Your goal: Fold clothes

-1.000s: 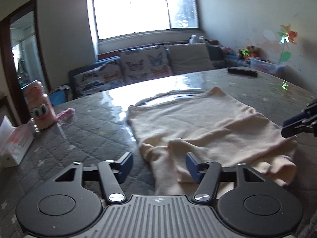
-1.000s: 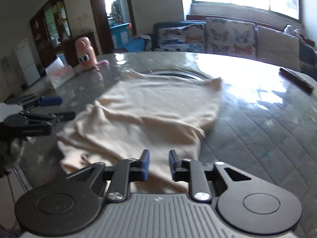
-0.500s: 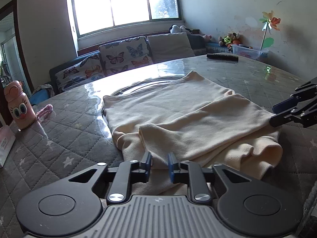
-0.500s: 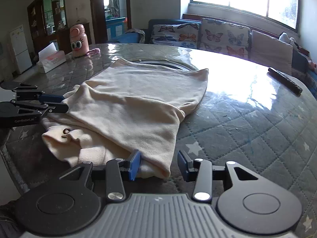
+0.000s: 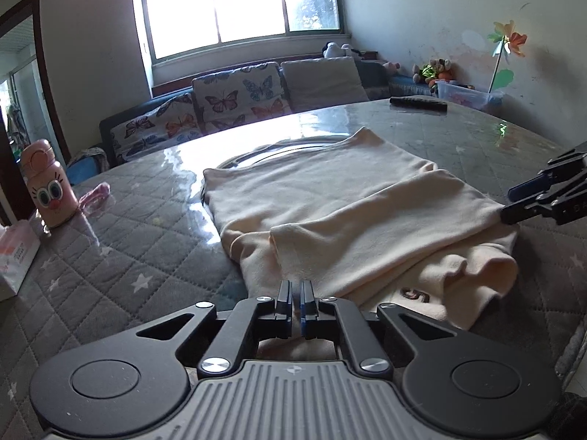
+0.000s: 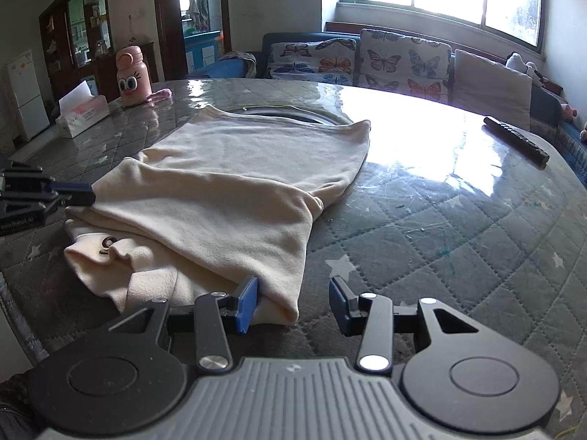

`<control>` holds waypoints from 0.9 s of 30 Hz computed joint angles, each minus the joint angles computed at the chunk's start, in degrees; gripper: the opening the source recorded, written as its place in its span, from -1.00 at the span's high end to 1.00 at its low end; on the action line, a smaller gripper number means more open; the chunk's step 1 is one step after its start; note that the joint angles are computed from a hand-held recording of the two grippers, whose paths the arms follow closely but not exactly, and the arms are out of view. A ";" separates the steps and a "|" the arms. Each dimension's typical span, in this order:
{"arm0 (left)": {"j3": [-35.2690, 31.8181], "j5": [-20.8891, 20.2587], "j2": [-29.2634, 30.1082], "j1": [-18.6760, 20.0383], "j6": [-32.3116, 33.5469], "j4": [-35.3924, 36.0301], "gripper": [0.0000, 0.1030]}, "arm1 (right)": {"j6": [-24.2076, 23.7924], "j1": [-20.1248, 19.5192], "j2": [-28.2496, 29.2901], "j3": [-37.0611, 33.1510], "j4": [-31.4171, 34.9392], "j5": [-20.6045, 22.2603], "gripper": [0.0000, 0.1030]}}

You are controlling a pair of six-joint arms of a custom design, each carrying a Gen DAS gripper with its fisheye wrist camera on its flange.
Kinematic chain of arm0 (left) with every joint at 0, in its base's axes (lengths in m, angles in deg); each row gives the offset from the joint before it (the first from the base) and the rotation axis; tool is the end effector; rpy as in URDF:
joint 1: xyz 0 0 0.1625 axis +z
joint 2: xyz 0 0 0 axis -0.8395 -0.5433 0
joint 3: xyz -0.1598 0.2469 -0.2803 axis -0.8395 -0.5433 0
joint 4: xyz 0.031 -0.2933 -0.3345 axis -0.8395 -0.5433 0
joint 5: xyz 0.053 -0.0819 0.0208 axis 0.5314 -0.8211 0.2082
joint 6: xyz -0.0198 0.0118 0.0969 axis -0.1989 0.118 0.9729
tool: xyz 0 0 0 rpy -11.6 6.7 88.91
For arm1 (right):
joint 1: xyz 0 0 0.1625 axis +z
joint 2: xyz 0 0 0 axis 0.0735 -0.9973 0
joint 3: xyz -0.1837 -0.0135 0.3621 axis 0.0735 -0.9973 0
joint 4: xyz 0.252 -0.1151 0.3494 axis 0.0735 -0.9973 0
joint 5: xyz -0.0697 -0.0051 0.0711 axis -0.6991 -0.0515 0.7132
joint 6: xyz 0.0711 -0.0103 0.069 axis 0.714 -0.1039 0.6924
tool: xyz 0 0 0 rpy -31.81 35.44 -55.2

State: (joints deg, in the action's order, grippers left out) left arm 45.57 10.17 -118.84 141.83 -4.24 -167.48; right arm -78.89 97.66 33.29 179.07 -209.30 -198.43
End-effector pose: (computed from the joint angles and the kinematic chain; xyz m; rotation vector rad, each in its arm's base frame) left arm 0.1157 -0.4987 0.2189 1.0205 2.2003 -0.8719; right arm 0.1893 -0.4754 -0.0590 0.7355 -2.3198 0.8087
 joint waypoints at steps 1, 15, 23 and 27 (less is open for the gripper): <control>-0.12 -0.43 -0.57 0.15 -0.65 1.16 0.91 | -0.13 0.10 -0.21 0.07 0.21 -0.03 0.18; -4.33 -1.17 3.19 -2.17 -1.98 0.94 0.47 | -0.25 0.79 0.38 -4.84 3.46 4.67 0.21; -8.89 -0.05 7.88 -1.68 -2.39 2.65 0.55 | -1.00 -0.26 3.88 -11.14 6.92 6.65 0.33; -9.71 0.65 8.57 -0.79 -2.25 2.44 0.55 | 0.15 -2.06 4.73 -11.98 7.31 7.15 0.44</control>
